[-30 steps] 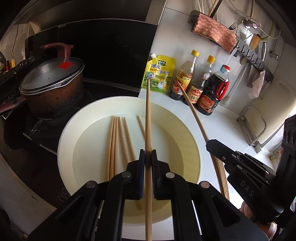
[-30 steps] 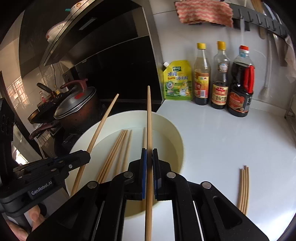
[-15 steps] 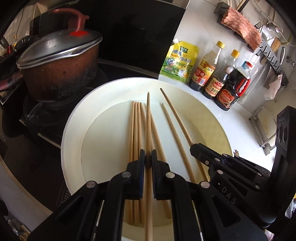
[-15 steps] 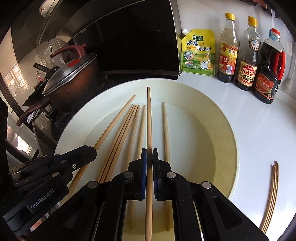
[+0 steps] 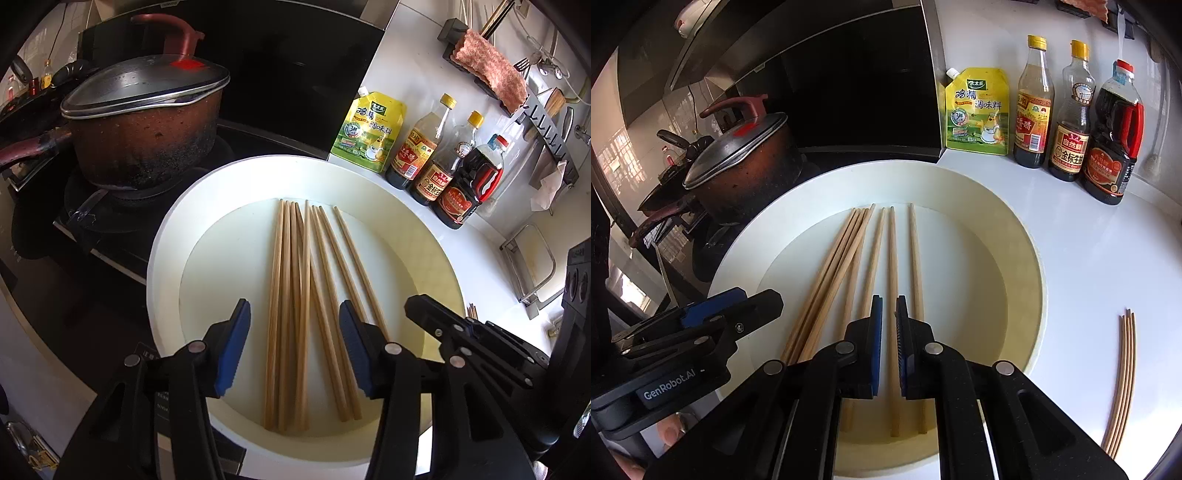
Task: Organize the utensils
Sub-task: 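Open the left tool over the water while the right tool releases its chopstick, then withdraw both open tools from the basin toward the chopstick bundle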
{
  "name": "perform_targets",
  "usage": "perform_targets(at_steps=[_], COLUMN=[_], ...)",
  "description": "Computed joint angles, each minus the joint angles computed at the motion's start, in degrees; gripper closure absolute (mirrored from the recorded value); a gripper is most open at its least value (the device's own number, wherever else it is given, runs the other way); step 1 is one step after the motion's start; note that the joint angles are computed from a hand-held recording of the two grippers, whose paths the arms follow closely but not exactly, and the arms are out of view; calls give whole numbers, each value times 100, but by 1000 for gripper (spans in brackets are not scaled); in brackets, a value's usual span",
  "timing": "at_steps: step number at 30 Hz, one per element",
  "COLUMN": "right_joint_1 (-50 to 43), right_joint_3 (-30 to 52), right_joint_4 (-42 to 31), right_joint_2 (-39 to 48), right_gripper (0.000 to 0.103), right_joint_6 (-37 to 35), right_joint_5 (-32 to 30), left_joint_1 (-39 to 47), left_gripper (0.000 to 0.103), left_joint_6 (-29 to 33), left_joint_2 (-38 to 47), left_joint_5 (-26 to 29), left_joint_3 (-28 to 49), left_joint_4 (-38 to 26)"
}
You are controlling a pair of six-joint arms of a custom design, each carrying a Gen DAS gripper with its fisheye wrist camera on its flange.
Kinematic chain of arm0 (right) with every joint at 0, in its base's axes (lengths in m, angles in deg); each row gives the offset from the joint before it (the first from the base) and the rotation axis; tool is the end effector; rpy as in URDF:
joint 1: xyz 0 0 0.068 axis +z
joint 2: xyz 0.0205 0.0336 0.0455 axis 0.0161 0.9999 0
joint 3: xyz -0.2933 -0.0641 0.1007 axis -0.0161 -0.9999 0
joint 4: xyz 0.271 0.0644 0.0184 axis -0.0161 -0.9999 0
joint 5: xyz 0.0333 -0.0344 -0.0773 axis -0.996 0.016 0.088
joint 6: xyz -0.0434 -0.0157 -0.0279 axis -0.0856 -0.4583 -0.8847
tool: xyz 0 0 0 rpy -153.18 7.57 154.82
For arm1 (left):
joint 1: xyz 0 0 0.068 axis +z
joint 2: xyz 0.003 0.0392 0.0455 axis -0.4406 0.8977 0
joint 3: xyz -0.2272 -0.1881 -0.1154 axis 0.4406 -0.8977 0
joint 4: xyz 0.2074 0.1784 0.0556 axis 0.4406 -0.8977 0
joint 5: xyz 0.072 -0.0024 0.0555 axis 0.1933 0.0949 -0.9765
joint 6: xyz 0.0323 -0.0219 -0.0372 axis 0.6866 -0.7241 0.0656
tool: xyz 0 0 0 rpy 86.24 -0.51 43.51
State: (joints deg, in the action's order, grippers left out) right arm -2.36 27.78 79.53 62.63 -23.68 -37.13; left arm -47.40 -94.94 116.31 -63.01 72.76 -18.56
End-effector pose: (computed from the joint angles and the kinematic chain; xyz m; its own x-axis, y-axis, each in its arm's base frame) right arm 0.2765 -0.0098 0.1961 -0.7706 0.1064 -0.6283 -0.0030 0.9853 0.1706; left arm 0.3190 -0.1302 0.1964 -0.8096 0.0179 -0.5868 0.2374 0.9241 -0.2994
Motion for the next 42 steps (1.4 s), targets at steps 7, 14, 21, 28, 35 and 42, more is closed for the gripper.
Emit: perform_targets(at_steps=[7, 14, 21, 28, 35, 42], right_joint_1=[-333, -894, -1909, -3576, -5467, -6650], right_joint_3=[-437, -915, -1267, -1463, -1443, -1311], right_joint_4=[-114, -367, -832, -1410, -1775, -1868], right_joint_2=[-716, -1567, -2301, -2845, -2537, -1797], right_gripper=[95, 88, 86, 78, 78, 75], right_joint_6=[8, -231, -857, -1975, -3403, -4536], right_joint_5=[-247, -439, -816, -1516, -2267, -2524], left_joint_1=[-257, -725, -1337, -2134, -2975, -3539], left_gripper=[51, 50, 44, 33, 30, 27], left_joint_6=[-103, -241, -417, -568, -774, -1062], left_joint_2=[-289, -571, -796, -965, -640, -130], left_joint_5=[-212, -511, -807, -1187, -1436, -1557], left_joint_3=[-272, -484, -602, -617, -436, -211], left_joint_4=[-28, -99, -174, -183, -160, 32])
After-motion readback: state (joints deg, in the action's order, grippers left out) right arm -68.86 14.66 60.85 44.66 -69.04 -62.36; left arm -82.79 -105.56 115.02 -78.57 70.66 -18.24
